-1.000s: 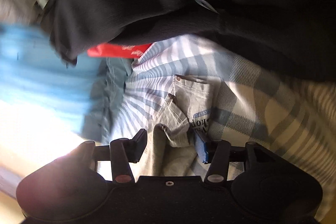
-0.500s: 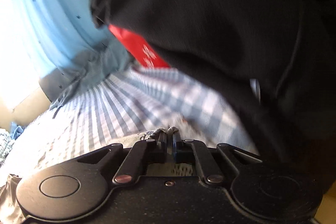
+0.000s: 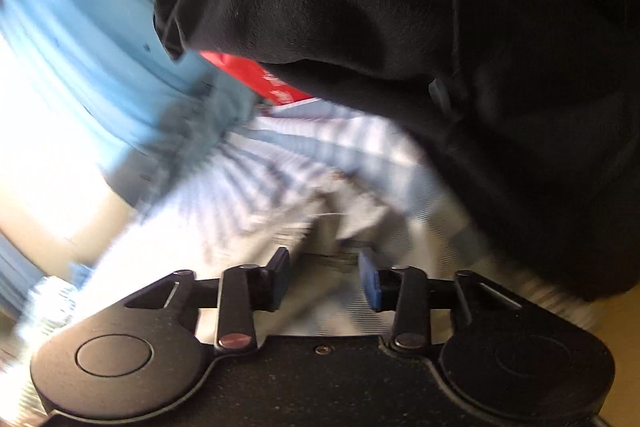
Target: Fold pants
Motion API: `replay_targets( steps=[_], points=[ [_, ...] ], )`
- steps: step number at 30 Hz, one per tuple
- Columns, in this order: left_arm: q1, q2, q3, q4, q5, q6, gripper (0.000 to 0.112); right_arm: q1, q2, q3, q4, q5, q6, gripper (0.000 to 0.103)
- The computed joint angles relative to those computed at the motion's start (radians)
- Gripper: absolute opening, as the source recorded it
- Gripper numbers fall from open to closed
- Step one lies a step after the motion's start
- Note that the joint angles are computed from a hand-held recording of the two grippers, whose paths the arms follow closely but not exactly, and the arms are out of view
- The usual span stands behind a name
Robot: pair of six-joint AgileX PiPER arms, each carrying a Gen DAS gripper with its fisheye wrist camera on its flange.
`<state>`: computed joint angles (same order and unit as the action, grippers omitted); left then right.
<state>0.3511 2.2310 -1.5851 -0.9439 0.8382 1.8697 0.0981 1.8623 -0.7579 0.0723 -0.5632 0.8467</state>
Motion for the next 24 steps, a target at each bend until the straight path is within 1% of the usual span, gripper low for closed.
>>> replay_targets(
  steps=[1,2,3,5,6,7,8,9,10,11,12,14,15,16,17,18,19,21,22,23,24],
  points=[
    [-0.001,0.001,-0.001,0.006,-0.004,0.005,0.034,-0.011,0.012,-0.018,-0.060,0.010,0.100,0.060],
    [-0.001,-0.003,0.010,-0.003,-0.018,0.023,0.036,-0.025,0.037,-0.043,-0.091,-0.007,0.197,0.060],
    [-0.002,-0.005,0.018,-0.008,-0.029,0.033,0.036,-0.031,0.060,-0.068,-0.094,-0.005,0.260,0.060],
    [-0.002,-0.004,0.014,0.001,-0.028,0.015,0.036,-0.049,0.094,-0.124,-0.080,0.026,0.328,0.059],
    [-0.002,-0.003,0.009,0.008,-0.025,0.001,0.036,-0.061,0.109,-0.154,-0.088,0.050,0.371,0.054],
    [-0.002,-0.002,0.005,0.013,-0.023,-0.007,0.036,-0.067,0.121,-0.197,-0.066,0.104,0.376,0.039],
    [-0.003,-0.002,0.005,0.013,-0.023,-0.008,0.036,-0.072,0.132,-0.248,-0.038,0.178,0.341,0.027],
    [-0.002,-0.001,0.005,0.011,-0.024,-0.006,0.036,-0.072,0.140,-0.294,0.016,0.237,0.266,0.008],
    [-0.002,-0.002,0.008,0.008,-0.027,-0.002,0.036,-0.068,0.141,-0.331,0.097,0.280,0.166,0.005],
    [-0.001,-0.005,0.014,0.002,-0.031,0.005,0.036,-0.059,0.135,-0.351,0.159,0.283,0.066,0.005],
    [-0.001,-0.009,0.021,-0.004,-0.035,0.013,0.036,-0.049,0.124,-0.358,0.199,0.262,-0.034,0.004],
    [0.001,-0.014,0.030,-0.015,-0.035,0.027,0.036,-0.029,0.087,-0.341,0.215,0.171,-0.232,0.004],
    [0.002,-0.016,0.031,-0.019,-0.031,0.029,0.036,-0.026,0.059,-0.326,0.195,0.154,-0.332,0.004],
    [0.006,-0.017,0.029,-0.020,-0.020,0.030,0.036,-0.016,0.041,-0.293,0.205,0.106,-0.432,0.003],
    [0.009,-0.016,0.024,-0.019,-0.007,0.027,0.036,-0.004,0.036,-0.279,0.252,0.082,-0.532,0.003],
    [0.012,-0.016,0.019,-0.019,0.003,0.023,0.036,0.004,0.033,-0.267,0.303,0.091,-0.631,0.003],
    [0.019,-0.013,0.010,-0.018,0.019,0.014,0.036,0.006,0.033,-0.277,0.365,0.133,-0.720,0.003],
    [0.029,0.007,-0.036,0.012,0.070,-0.039,0.036,0.007,0.082,-0.299,0.533,0.184,-0.915,0.004],
    [0.032,0.018,-0.060,0.028,0.089,-0.071,0.036,0.013,0.102,-0.291,0.621,0.177,-1.012,0.004],
    [0.035,0.025,-0.076,0.039,0.100,-0.098,0.037,0.016,0.121,-0.289,0.687,0.172,-1.070,0.004],
    [0.041,0.032,-0.094,0.051,0.113,-0.125,0.037,0.013,0.126,-0.287,0.721,0.185,-1.090,0.004]
  ],
)
